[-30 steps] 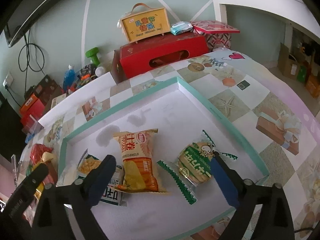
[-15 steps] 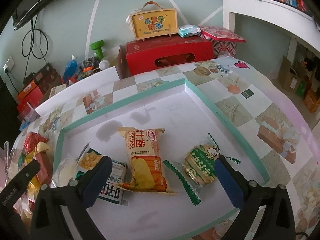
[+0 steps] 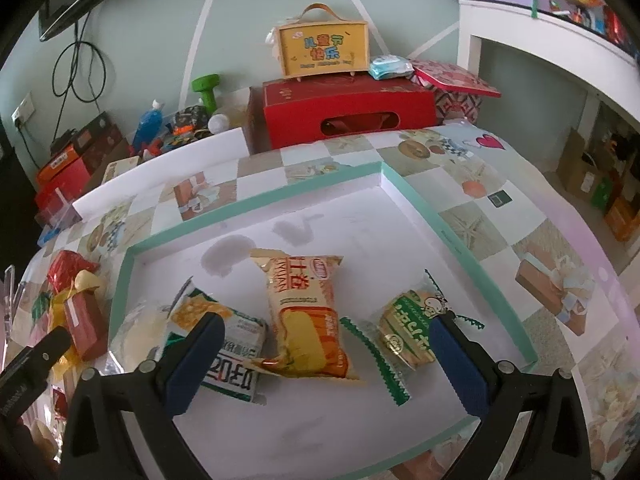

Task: Organize snacks
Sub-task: 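Move both tools back over the snack pile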

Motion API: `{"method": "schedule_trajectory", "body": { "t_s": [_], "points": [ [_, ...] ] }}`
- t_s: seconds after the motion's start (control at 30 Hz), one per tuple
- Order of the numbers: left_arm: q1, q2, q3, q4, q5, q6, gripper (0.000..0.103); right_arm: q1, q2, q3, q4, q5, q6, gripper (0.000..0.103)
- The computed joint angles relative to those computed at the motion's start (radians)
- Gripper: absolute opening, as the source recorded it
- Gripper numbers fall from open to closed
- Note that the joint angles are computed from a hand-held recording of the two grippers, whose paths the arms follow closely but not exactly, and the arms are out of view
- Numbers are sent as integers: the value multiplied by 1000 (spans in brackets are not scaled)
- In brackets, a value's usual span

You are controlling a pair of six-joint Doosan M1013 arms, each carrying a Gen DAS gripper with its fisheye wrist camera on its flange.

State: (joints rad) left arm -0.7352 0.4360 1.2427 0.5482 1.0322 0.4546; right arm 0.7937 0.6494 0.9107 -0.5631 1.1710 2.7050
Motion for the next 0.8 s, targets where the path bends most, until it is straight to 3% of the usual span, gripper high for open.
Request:
{"method": "schedule_trajectory", "body": {
  "t_s": [0.3, 0.5, 0.8],
  "points": [
    [15, -58, 72, -10, 12, -10, 103, 22, 20, -47, 5, -16, -56, 103],
    [32, -97, 127, -24, 6, -48, 102, 39, 14, -53, -14, -72, -32, 103],
    [51, -140, 188, -50, -13, -94, 103, 64, 47, -110, 88, -99, -152, 103]
  ]
}}
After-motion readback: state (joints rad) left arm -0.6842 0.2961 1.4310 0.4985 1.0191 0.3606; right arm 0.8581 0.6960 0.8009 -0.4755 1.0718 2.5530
